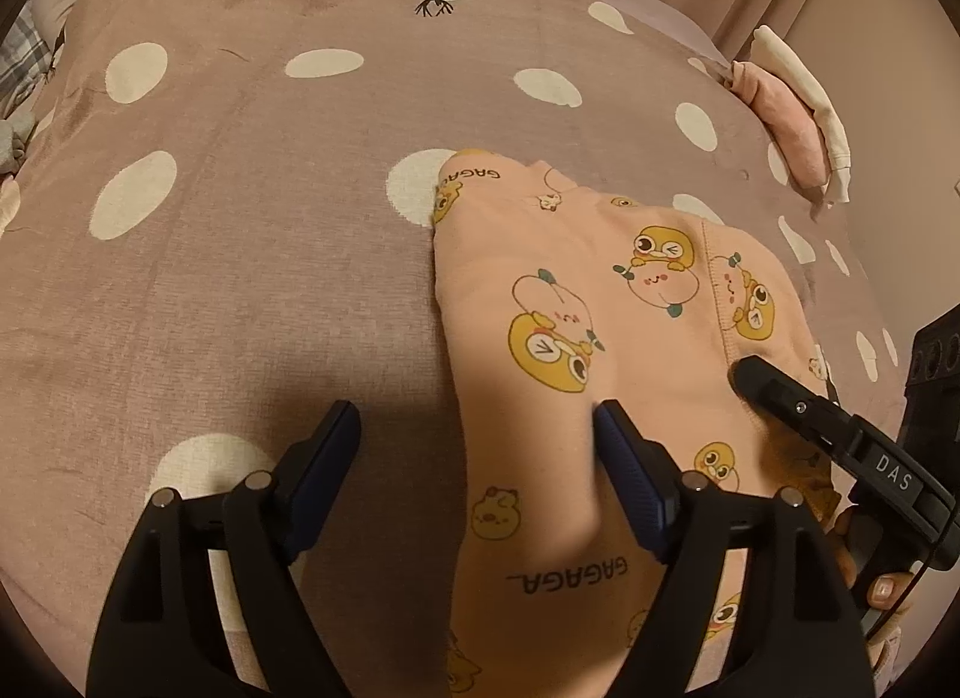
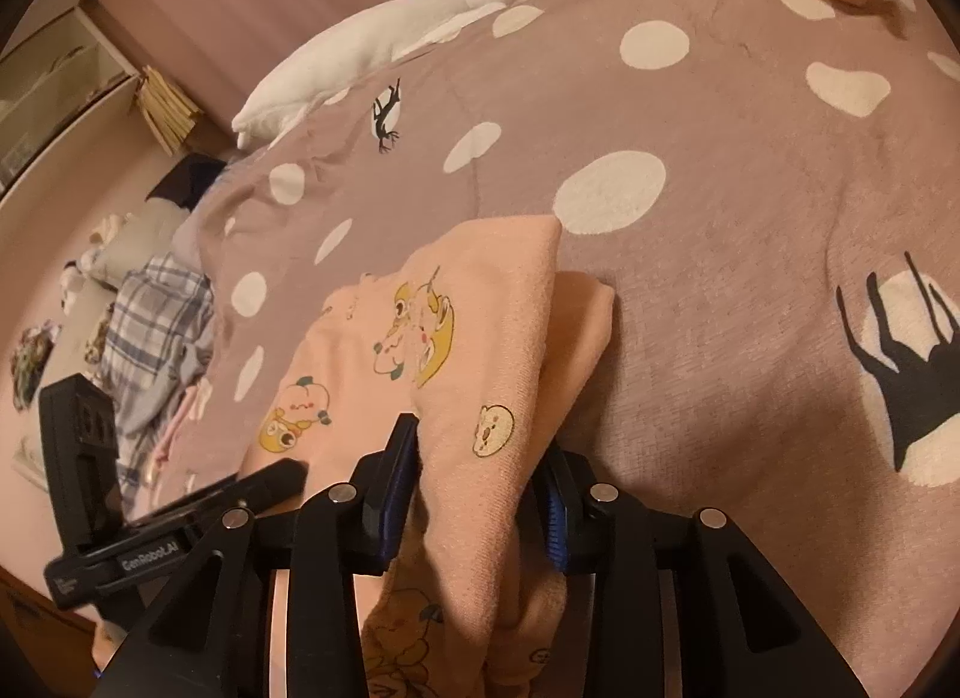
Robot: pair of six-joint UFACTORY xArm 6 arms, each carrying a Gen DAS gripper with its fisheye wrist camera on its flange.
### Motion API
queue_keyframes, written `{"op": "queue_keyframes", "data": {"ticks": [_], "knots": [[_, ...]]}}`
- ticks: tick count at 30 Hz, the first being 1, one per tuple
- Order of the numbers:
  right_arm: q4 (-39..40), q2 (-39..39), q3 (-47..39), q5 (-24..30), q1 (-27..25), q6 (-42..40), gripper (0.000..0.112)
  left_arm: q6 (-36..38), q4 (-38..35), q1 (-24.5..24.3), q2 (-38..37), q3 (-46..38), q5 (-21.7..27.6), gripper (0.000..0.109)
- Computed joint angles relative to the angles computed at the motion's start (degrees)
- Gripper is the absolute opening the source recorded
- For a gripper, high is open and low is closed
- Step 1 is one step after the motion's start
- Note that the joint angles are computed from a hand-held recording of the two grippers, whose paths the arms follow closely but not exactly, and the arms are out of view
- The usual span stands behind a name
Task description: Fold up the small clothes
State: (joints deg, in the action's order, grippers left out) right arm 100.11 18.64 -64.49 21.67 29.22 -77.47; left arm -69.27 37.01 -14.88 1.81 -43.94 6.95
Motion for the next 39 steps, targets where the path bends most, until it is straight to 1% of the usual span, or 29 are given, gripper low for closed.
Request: {"op": "queue_keyframes", "data": {"ticks": [4, 6, 12, 16, 20, 23, 30, 34, 39], "knots": [[0.79, -0.02, -0.05, -1.82, 0.68, -1.13, 0.038, -0.61, 0.64, 0.01, 0.03, -0.05, 0.29, 0.082], [1.15, 0.21, -0.30, -2.70, 0.82, -1.46, 0.043, -1.28, 1.36, -0.11, 0.02, -0.22, 0.77, 0.082], [2.01, 0.22, -0.33, -4.16, 1.35, -2.65, 0.046, -3.80, 3.89, -0.52, 0.05, -0.90, 2.76, 0.087], [2.30, 0.27, -0.48, -5.16, 1.67, -3.19, 0.047, -4.06, 3.96, -0.64, -0.15, -0.83, 3.20, 0.087], [3.12, 0.28, -0.66, -6.80, 2.22, -4.19, 0.048, -5.57, 5.55, -1.00, -0.35, -1.11, 4.80, 0.091], [3.51, 0.40, -0.95, -7.81, 2.45, -4.57, 0.049, -6.10, 6.06, -1.13, -0.55, -1.05, 5.36, 0.092], [3.54, 0.72, -1.36, -8.77, 2.74, -4.53, 0.049, -7.51, 7.35, -1.76, -0.56, -1.66, 7.06, 0.093], [3.91, 0.79, -1.47, -9.35, 2.92, -4.83, 0.050, -8.63, 8.38, -1.98, -0.45, -1.95, 8.16, 0.097], [4.20, 0.84, -1.51, -9.99, 3.08, -4.86, 0.051, -9.23, 8.61, -2.25, -0.76, -1.72, 8.71, 0.098]]}}
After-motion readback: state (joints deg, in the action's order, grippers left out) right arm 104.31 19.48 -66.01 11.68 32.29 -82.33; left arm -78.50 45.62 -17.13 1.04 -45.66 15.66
